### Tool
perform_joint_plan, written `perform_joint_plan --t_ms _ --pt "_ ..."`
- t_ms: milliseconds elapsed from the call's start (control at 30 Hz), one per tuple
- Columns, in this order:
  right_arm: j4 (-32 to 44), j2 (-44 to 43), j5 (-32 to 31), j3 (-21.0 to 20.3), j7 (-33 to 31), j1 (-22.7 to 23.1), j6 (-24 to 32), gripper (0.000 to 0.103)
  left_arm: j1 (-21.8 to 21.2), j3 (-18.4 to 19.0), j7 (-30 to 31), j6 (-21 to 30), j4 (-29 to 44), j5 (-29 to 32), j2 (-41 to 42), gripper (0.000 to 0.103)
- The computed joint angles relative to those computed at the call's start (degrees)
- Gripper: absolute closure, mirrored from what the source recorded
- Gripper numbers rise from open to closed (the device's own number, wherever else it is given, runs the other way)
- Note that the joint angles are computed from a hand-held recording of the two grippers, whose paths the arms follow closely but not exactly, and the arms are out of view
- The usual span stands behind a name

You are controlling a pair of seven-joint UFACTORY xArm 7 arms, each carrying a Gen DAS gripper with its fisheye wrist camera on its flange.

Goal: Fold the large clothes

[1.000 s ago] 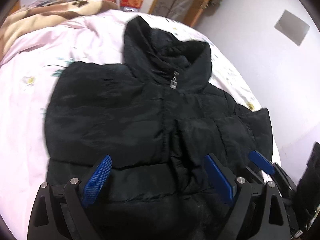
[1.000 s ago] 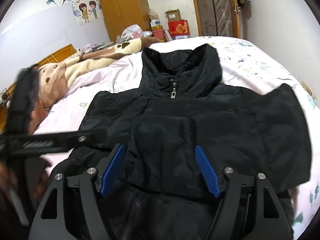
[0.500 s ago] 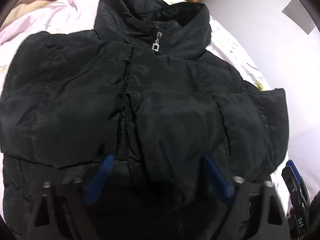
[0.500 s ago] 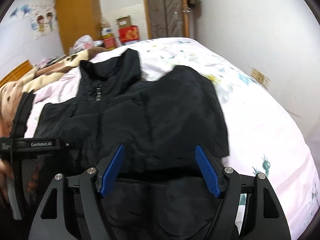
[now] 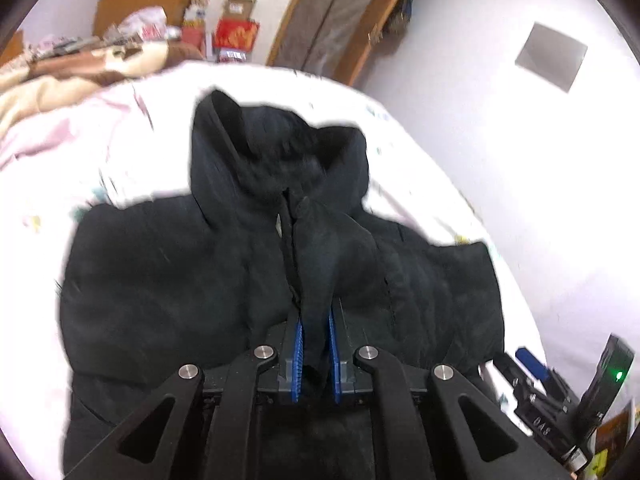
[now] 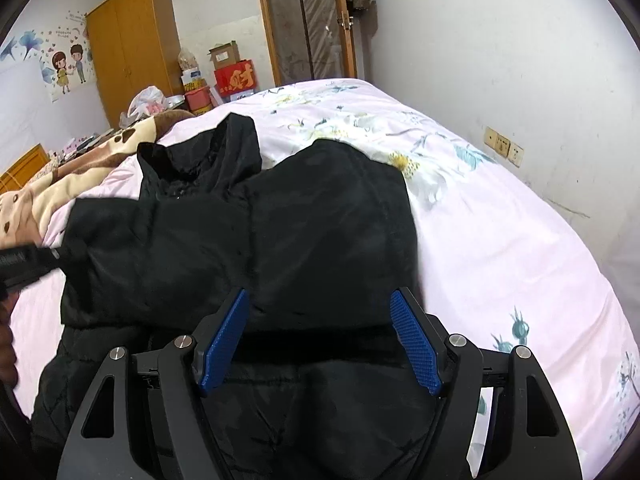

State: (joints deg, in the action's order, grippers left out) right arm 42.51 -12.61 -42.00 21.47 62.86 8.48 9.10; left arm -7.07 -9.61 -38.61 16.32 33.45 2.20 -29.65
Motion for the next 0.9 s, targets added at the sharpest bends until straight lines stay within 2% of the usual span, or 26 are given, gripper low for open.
perform_joint_plan --t_ms 167,300,400,500,600,700,900 --pt "4.4 3.0 -4.8 1.3 3.1 -0.2 1.5 0.03 3.7 1.1 0.4 0.8 -1.0 1.9 -2.9 0.092" --pt "8.7 6.6 -10.1 0.5 5.9 1.8 3.5 0.03 5.6 2.1 0.5 0.4 -4.1 2.0 -4.7 0.092" --pt "11.9 10.0 -11.4 -0.9 5.4 4.0 5.3 0.03 7.2 2.5 0.2 0.1 -5.9 2.0 -4.8 0.092" --pt "14.9 13.4 -12.1 -2.6 4.0 6.4 6.7 0.03 8.7 2.8 -0.1 -0.6 -8.1 1.9 -5.5 0.092" --pt "18.1 16.8 -12.6 -4.5 2.7 8.7 8.7 0.03 7.5 5.1 1.5 -0.1 -10.2 0.2 -5.2 0.092" --pt "20.4 19.7 -11.2 -6.6 0.7 10.6 9.7 0.03 8.5 4.6 1.4 0.4 -10.6 0.1 -3.0 0.087" --pt "23.7 24.7 -7.1 -10.1 -5.5 14.0 12.0 0.028 8.7 4.9 2.2 -1.8 -11.3 -0.1 0.7 0.08"
